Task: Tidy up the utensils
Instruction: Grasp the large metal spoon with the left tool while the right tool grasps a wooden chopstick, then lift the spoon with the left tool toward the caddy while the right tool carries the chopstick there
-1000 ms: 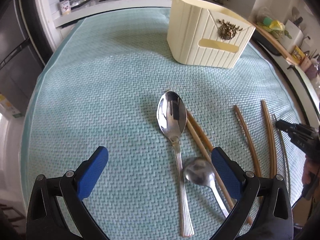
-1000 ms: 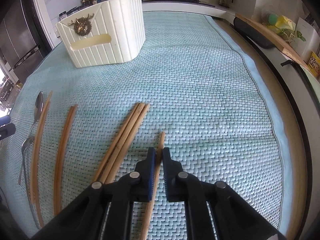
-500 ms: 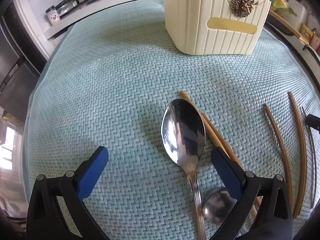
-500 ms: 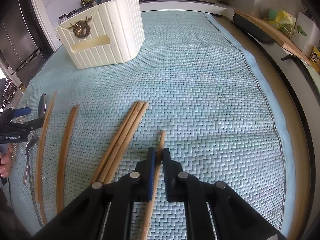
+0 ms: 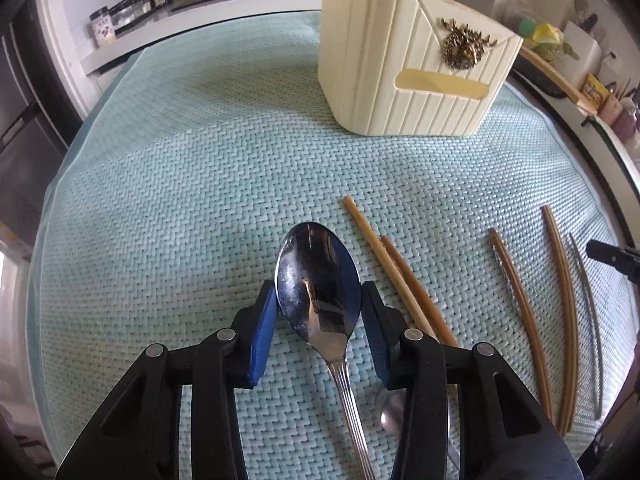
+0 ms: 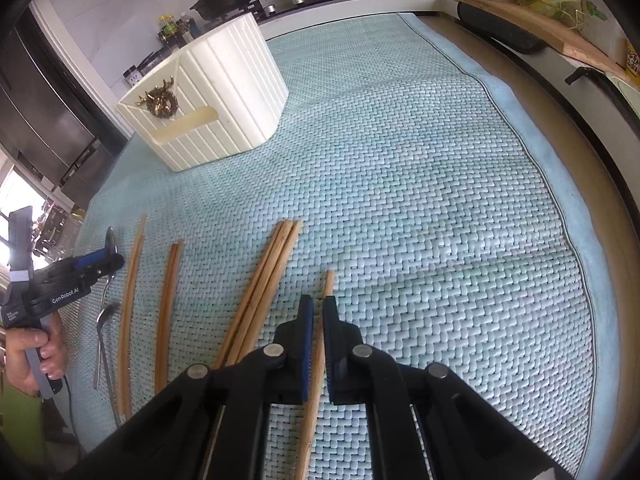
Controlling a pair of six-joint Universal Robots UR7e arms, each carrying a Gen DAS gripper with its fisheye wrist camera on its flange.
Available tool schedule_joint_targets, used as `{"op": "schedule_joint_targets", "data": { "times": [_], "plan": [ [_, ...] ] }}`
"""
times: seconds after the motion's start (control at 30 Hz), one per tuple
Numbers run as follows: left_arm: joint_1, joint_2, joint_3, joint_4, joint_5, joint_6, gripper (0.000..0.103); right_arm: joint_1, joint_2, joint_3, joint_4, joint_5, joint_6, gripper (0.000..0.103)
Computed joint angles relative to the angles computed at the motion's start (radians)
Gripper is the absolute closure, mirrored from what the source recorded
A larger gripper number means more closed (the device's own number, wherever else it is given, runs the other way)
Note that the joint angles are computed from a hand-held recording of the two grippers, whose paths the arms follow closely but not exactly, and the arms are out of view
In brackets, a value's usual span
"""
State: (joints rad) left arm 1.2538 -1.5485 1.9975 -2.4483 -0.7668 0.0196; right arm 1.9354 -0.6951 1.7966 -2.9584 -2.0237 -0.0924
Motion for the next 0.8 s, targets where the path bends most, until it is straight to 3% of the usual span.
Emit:
{"op": "schedule_joint_targets", "data": {
  "times": [0.13, 0.23, 0.3, 0.4, 0.57, 0.63, 0.8],
  "plan": [
    [-0.025, -0.06, 0.017, -0.02, -0.006, -0.009, 0.061, -0.007, -0.036, 0.02, -0.018, 0.027, -0.021, 0.099],
    [-0.045, -0.094, 0.028, -0.016, 0.006, -0.019, 0.061, 0.001, -0.033, -0.002, 0.033, -0.044, -0.049, 0.098],
    [-0.047, -0.105, 0.028, -0.015, 0.003, -0.021, 0.061, 0.018, -0.003, -0.042, 0.123, -0.097, -0.014, 0.093],
    [-0.07, -0.126, 0.052, -0.01, 0.02, -0.043, 0.061, 0.01, 0.029, -0.082, 0.17, -0.095, -0.018, 0.089],
    [-0.07, -0.138, 0.057, -0.021, 0.02, -0.047, 0.061, 0.036, 0.07, -0.148, 0.238, -0.163, -0.018, 0.088],
    [-0.076, -0.15, 0.063, -0.015, 0.023, -0.055, 0.061, 0.032, 0.064, -0.158, 0.27, -0.115, 0.014, 0.087],
    [-0.082, -0.162, 0.071, -0.008, 0.03, -0.06, 0.061, 0.039, 0.084, -0.183, 0.293, -0.169, -0.003, 0.082]
  ]
}}
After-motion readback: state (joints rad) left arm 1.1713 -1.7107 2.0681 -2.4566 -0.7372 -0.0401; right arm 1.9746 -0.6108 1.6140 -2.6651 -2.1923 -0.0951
